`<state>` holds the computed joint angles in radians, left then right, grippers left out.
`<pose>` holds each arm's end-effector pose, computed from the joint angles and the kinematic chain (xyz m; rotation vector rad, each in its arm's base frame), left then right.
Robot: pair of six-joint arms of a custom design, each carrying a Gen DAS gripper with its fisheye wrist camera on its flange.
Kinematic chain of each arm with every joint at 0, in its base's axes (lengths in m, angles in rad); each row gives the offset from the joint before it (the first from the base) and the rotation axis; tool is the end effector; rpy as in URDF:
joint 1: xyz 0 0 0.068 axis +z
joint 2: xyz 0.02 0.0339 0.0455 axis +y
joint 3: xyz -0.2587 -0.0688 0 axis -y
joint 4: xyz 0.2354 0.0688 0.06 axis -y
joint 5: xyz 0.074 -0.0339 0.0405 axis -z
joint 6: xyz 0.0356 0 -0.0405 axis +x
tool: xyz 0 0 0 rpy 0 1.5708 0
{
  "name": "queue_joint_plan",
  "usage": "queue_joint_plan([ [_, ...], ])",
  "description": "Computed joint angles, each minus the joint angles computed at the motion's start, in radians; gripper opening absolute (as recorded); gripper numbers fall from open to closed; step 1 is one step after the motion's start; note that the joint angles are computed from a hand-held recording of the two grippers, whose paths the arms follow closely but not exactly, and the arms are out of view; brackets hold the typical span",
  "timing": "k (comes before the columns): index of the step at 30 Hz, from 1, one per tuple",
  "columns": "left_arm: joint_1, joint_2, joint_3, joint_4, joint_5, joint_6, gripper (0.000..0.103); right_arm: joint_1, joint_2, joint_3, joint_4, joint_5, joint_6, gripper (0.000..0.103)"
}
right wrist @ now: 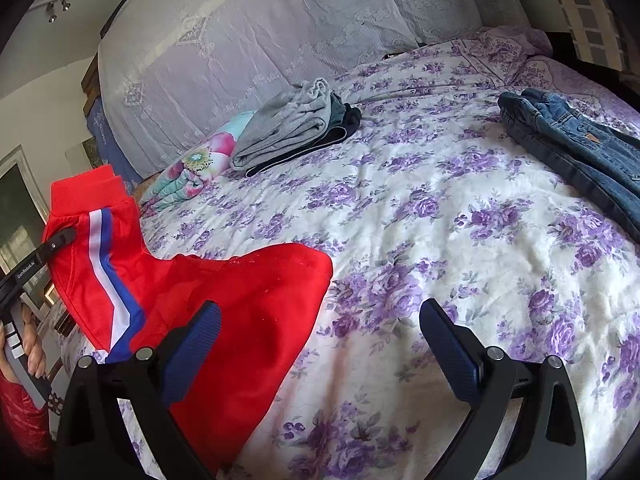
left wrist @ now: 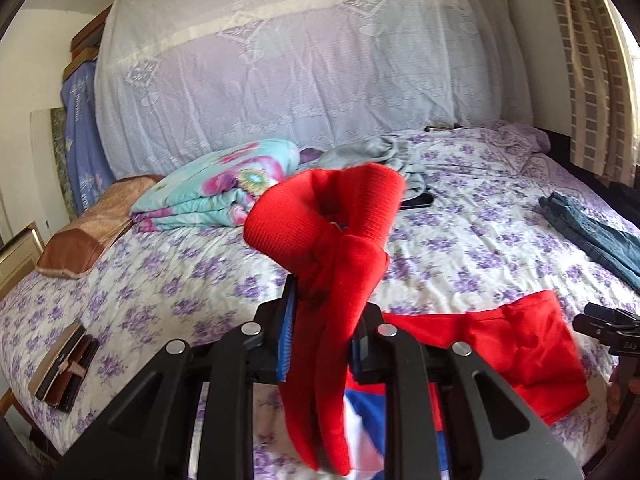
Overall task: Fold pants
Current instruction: 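Lift the red cuff end with the left gripper and fold it over the bundle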
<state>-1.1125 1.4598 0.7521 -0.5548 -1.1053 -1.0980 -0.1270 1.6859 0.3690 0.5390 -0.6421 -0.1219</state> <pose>0.1332 -0.1980 0.1774 -0.1784 2.0159 0.2781 0.2407 -0.0092 0.0858 -0.3027 2.2154 0.6157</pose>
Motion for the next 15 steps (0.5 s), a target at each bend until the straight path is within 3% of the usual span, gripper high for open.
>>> queue_joint_plan([
  [7,-0.006,0.155,0.09,0.184,0.047,0.183,0.016,-0.012,0.013,0.003,0.017,-0.022,0.017,0.1],
  [15,-0.003,0.209,0.119,0.226,0.076,0.228,0.015,-0.033,0.029,0.005,0.028,-0.054,0.017,0.1],
])
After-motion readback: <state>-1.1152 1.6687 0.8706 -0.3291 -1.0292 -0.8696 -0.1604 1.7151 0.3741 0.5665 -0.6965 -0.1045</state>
